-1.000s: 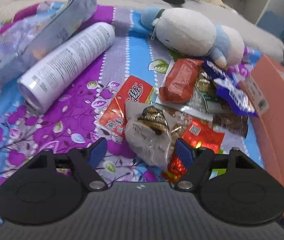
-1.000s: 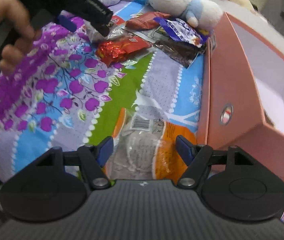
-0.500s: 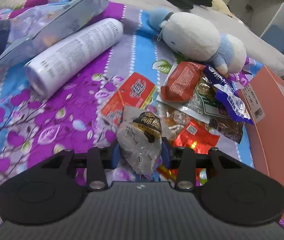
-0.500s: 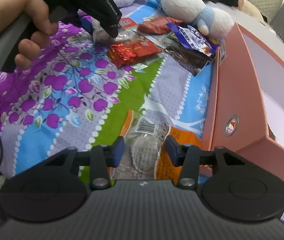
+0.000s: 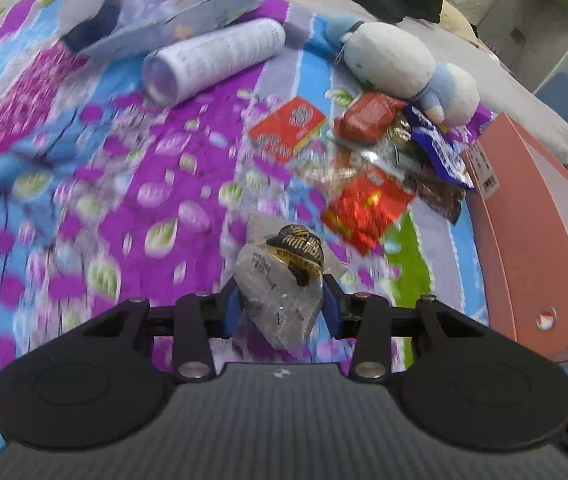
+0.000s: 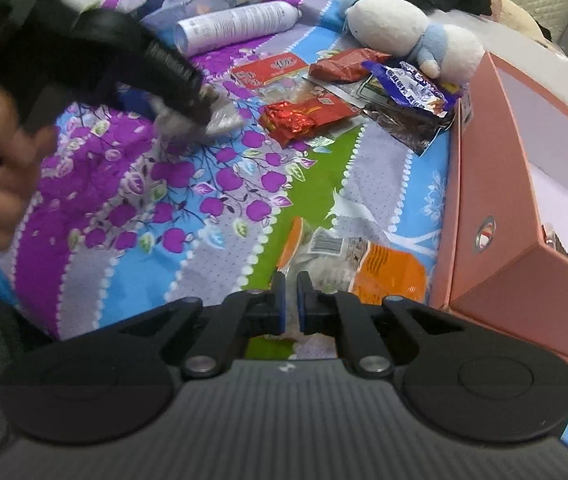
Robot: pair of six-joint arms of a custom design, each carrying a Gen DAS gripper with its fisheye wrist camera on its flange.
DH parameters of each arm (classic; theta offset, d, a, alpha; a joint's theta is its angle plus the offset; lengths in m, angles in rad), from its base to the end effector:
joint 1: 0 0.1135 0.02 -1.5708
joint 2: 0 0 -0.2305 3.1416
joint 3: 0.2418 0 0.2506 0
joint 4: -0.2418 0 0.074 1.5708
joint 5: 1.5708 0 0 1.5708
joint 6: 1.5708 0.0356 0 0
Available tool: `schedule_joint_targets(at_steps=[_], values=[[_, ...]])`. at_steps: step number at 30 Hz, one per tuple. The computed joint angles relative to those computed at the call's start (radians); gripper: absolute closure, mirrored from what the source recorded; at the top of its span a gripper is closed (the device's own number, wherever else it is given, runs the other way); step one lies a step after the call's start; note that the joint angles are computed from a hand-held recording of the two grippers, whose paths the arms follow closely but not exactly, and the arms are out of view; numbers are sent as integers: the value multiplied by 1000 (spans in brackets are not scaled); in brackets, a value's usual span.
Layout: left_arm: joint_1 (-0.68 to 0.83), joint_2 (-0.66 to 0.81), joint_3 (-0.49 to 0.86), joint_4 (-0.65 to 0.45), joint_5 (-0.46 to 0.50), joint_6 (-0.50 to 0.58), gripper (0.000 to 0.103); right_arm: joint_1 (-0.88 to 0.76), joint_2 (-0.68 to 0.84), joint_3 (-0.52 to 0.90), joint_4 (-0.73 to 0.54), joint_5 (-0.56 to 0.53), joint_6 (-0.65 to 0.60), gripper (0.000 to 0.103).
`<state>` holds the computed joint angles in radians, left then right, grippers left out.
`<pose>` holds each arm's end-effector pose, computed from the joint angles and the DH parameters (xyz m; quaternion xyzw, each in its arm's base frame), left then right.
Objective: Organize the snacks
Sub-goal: 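Close right tool on orange bag while left tool grasps clear bag with gold snack, then lift orange bag with right tool while left tool carries clear bag toward pink box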
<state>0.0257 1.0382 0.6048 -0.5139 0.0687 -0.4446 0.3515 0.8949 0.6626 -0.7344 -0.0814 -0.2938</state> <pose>0.2129 0.0030 0.1754 -0.2114 0.9275 -0.0957 0.2930 0.1761 0.0676 0.2056 -0.3139 0.9009 0.0474 0.2960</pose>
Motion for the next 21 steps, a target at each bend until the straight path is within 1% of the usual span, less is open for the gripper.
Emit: schedule_joint_targets(at_steps=[2,5,7,8,9,10,11,12,13,14,15,16,18,20,21], values=[[-14,-58,-32,-33,2,-26,57,-26,-34,-11,-9,-24,14,91],[-41,-122,-64,-71,-12,-54,57,-85,-62,-8,-43,-83,32,91],[-51,-150,-75,-92,-6,-60,57,-101,-73,-10,-54,-90,33,90],[-56,-166,-81,-103,0,-64,57,-108,-79,-12,-57,-92,31,87],[-60,-176,-83,-113,5,-64,57,-119,-81,-15,-57,-98,30,71],[-66,-185,-84,-123,6,-65,56,-126,-88,-19,-56,-99,33,61],[-71,-191,-83,-136,4,-63,53,-136,-94,-23,-51,-103,37,47],[-69,-188,-78,-149,7,-59,50,-144,-99,-27,-45,-106,43,43],[-63,-193,-76,-163,11,-56,41,-149,-99,-28,-39,-107,49,43],[-56,-193,-72,-174,15,-52,29,-155,-97,-27,-35,-110,55,42],[-51,-201,-69,-188,16,-45,25,-161,-88,-25,-29,-111,63,39],[-44,-211,-67,-199,20,-31,24,-167,-76,-24,-23,-112,70,35],[-31,-223,-52,-228,24,8,22,-178,-55,-26,-4,-121,79,22],[-18,-220,-36,-243,22,53,22,-183,-36,-29,15,-122,80,18],[-16,-217,-28,-247,14,73,22,-182,-21,-28,23,-116,77,18]])
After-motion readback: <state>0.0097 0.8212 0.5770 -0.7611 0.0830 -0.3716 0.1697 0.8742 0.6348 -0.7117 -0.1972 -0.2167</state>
